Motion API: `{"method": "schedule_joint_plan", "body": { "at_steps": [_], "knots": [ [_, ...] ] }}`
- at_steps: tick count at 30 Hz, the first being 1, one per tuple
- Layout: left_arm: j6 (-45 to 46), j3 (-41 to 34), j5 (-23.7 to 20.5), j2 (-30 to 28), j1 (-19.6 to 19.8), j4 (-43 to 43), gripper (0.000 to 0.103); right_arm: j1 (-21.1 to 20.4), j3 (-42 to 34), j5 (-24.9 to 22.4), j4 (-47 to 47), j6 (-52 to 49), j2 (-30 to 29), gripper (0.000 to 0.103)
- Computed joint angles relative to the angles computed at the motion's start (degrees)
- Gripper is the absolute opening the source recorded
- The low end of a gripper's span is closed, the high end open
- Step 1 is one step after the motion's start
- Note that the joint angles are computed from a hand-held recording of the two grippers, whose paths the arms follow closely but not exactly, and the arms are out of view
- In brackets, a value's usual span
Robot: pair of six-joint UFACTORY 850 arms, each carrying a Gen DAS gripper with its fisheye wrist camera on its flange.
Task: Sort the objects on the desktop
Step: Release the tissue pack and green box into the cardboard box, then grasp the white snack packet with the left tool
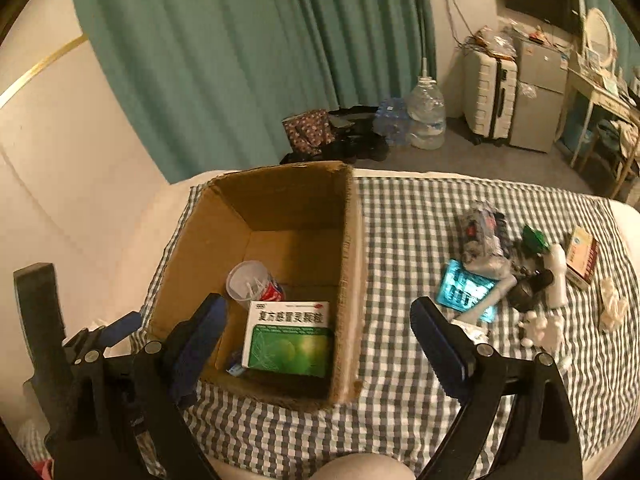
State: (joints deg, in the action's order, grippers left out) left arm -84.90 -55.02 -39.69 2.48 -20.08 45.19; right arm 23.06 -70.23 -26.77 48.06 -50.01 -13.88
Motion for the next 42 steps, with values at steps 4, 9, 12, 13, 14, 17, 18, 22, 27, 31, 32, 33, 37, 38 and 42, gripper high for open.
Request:
{"method": "schedule_joint_plan", "body": {
  "at_steps": [4, 9, 12, 13, 14, 17, 18, 22, 27, 31, 32, 33, 37, 38, 42],
  "knots": [
    [-3.53, -2.74, -0.08, -1.74, -4.01, 2.07, 0.100, -3.08, 2.17, 2.25, -0.33, -1.00, 3.05, 0.093],
    [-5.49, -8.34, -0.67, -8.07, -10.07, 4.96, 0.100, -8.71, 4.39, 4.77, -1.95, -0.51, 5.27, 0.093],
    [-3.30, -13.01, -2.64, -13.44, -12.64, 3.70, 0.100, -12.23, 4.61, 4.68, -2.64, 0.21, 4.84, 0.093],
    [-2.37, -14.55, -2.51, -15.36, -13.24, 3.12, 0.100, -13.38, 4.40, 4.22, -2.80, 0.55, 4.37, 0.093],
    [-1.27, -15.72, -1.74, -16.84, -13.52, 2.39, 0.100, -14.48, 4.29, 3.75, -2.62, 0.57, 3.93, 0.093],
    [1.78, -20.05, -0.83, -22.24, -13.97, 0.39, 0.100, -17.57, 3.92, 2.56, -1.68, -0.11, 2.32, 0.093],
    [2.06, -20.92, -0.89, -23.37, -14.04, 0.22, 0.100, -18.44, 3.74, 2.28, -1.61, -0.23, 1.63, 0.093],
    [6.40, -26.37, -0.85, -30.27, -13.18, -3.75, 0.100, -21.12, 2.56, 1.51, -3.46, 1.54, -1.69, 0.093],
    [10.50, -31.81, -1.32, -36.34, -12.41, -6.19, 0.100, -22.75, -0.29, 0.08, -6.00, 4.12, -7.07, 0.093],
    [14.44, -35.84, -2.39, -40.66, -11.21, -8.04, 0.100, -23.25, -3.04, -0.66, -7.56, 6.91, -11.09, 0.093],
    [14.94, -36.74, -2.81, -41.65, -11.04, -8.05, 0.100, -23.46, -3.75, -1.04, -7.14, 7.02, -12.07, 0.093],
    [15.25, -37.32, -3.09, -42.33, -10.91, -7.90, 0.100, -23.66, -4.41, -1.45, -6.94, 7.27, -12.99, 0.093],
    [16.21, -39.18, -4.48, -44.87, -10.34, -7.75, 0.100, -23.96, -6.02, -1.82, -7.91, 8.42, -15.40, 0.093],
    [16.89, -39.28, -4.36, -45.03, -10.05, -8.57, 0.100, -24.16, -6.29, -1.82, -7.86, 8.58, -15.88, 0.093],
    [18.06, -40.80, -4.38, -46.76, -9.50, -10.22, 0.100, -24.81, -7.64, -2.85, -7.72, 9.93, -17.76, 0.093]
  ]
}}
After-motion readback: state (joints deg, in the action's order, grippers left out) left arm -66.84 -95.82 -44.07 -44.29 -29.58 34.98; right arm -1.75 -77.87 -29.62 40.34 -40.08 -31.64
